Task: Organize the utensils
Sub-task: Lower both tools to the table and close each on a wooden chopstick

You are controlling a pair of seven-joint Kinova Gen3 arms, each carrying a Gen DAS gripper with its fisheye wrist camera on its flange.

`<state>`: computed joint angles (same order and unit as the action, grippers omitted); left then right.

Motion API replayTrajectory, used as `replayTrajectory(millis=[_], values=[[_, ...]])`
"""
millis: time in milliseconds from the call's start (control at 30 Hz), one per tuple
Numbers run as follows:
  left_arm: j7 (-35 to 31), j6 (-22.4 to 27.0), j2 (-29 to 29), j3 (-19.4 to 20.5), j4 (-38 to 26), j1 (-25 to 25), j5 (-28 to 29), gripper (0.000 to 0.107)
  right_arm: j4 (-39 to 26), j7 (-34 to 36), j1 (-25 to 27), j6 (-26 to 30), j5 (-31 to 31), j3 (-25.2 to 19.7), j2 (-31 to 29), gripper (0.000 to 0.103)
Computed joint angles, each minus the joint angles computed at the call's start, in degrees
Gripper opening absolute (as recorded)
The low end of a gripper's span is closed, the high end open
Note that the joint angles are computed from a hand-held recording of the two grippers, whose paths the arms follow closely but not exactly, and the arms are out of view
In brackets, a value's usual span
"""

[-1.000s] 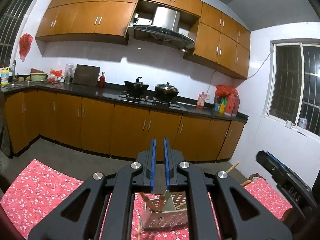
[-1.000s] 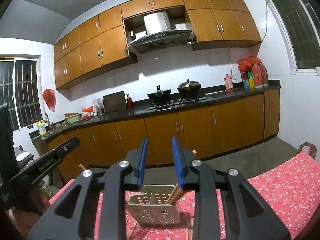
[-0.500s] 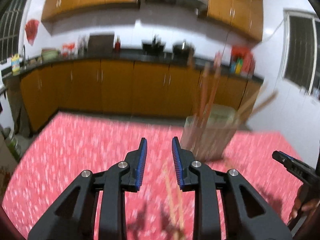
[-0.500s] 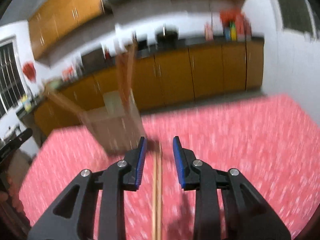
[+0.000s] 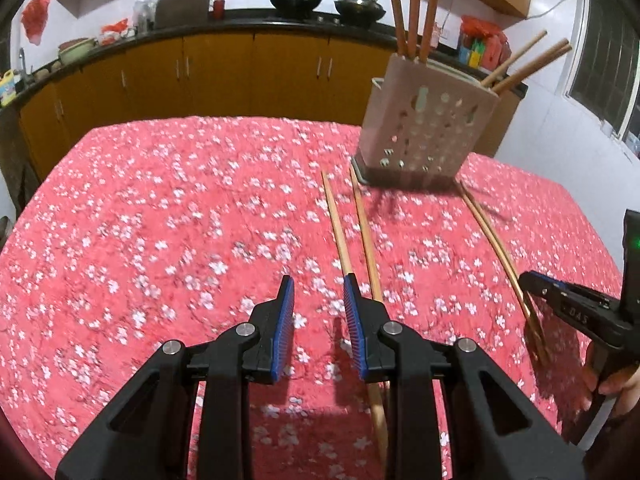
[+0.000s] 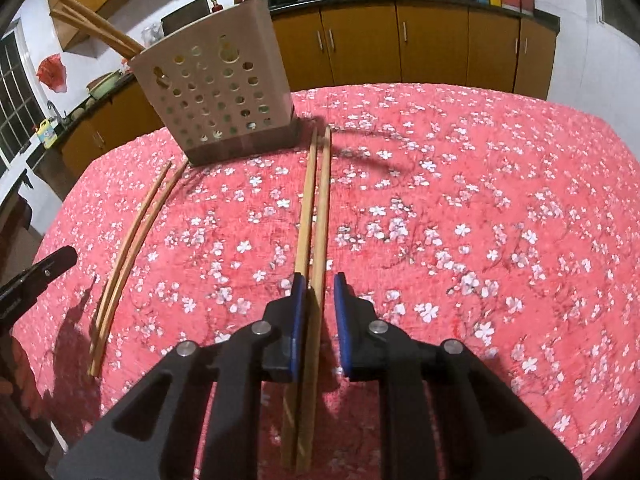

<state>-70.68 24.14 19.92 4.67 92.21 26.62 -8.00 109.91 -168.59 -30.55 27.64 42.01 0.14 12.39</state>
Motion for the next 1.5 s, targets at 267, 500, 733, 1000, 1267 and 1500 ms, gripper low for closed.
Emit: replayTrajectory(millis=[267,500,733,1000,1267,1500], values=[[-3.02,1.30,1.18,2.47,-0.46,-2.32,3.46,0.027,-0.75,1.36,-1.33,3.80,1.49,-0.57,0.49,0.015],[-7.97,2.32,1.78,5.00,-0.98,-4.69,8.08,0.026,-0.53,-4.90,-0.64,7.36,3.40,0.00,0.22,0.008],[-11.08,4.03,3.07,4.66,-2.54,-3.03,8.68,0.016,0.50,-6.17,0.09,8.12,5.33,-1.51,-0.40,0.008],[-8.70,5.61,3.83,2.39,-3.29,-0.33,5.59,0.013,1.60,-5.41,1.05,6.44,4.51,-2.43,-1.23,0.008],[-2.60,3.83,3.17,-1.53,-1.75,4.56,-1.04,0.009,3.22,-8.44,-0.21,8.02,6.88,-3.77,-2.43,0.008],[1.00,5.41,4.98,-2.82,-4.67,2.68,-2.76,0.007,2.47,-9.13,0.96,7.58,7.68,-3.30,-1.66,0.008]])
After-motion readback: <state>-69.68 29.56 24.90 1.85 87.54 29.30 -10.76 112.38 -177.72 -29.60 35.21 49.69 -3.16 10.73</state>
